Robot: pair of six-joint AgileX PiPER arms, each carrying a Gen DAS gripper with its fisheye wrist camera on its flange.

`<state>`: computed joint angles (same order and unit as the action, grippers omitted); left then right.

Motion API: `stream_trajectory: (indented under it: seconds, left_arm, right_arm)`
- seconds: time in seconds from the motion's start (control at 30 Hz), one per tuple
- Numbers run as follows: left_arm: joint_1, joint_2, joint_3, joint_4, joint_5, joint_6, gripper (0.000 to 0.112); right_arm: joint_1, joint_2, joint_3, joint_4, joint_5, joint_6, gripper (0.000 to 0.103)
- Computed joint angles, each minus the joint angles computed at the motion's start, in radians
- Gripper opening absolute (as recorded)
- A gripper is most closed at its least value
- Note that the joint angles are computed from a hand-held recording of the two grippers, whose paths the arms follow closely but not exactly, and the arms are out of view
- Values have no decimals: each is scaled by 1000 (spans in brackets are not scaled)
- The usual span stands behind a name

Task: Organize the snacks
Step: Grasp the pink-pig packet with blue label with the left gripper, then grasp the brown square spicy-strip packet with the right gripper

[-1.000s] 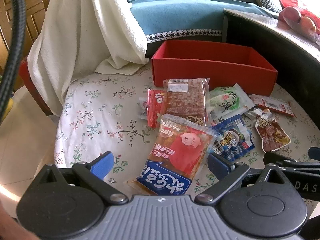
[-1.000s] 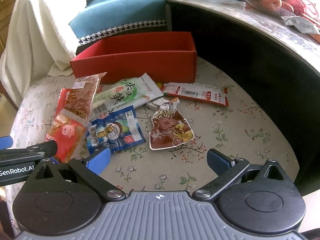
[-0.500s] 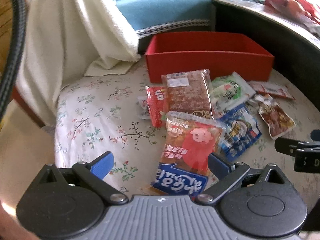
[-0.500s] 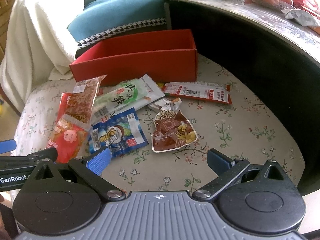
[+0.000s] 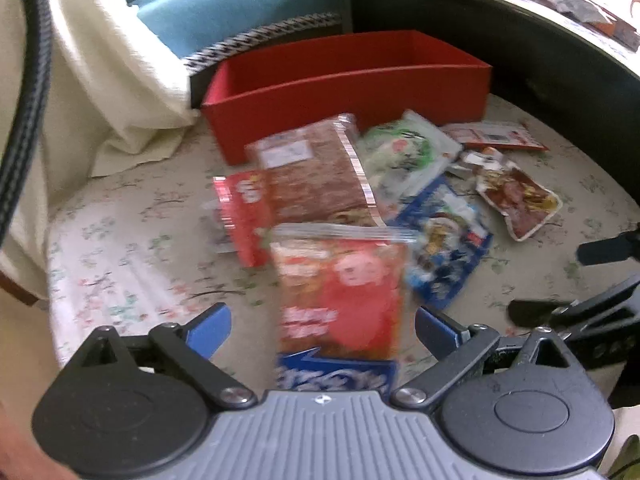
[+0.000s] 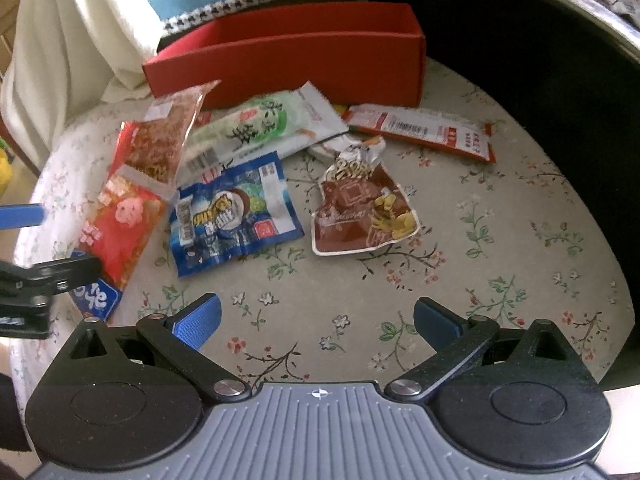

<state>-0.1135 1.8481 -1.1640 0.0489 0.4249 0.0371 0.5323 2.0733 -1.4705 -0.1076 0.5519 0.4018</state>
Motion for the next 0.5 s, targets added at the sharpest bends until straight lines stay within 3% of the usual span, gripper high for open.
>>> stream_trajectory:
  seconds: [0.2,0.23,0.3,0.37,0.5]
  left_arm:
    - [-49,65,-44,149,73,-147,91]
    - [-41,61,-33,126,59,-141,87]
    - [-19,53,-37,37,71,-84,66]
    - [2,41,-37,-12,91,-64,58]
    - [10,21,-24,21,99,-124,52]
  right_arm:
    - [5,32,-25,-21,39,-1,103]
    - [6,32,-22,-35,31,6,103]
    - [12,38,-23,-72,30,33,103]
    - [22,49,-32,-131,42,73,103]
    - [16,41,-5,-156,4,110,103]
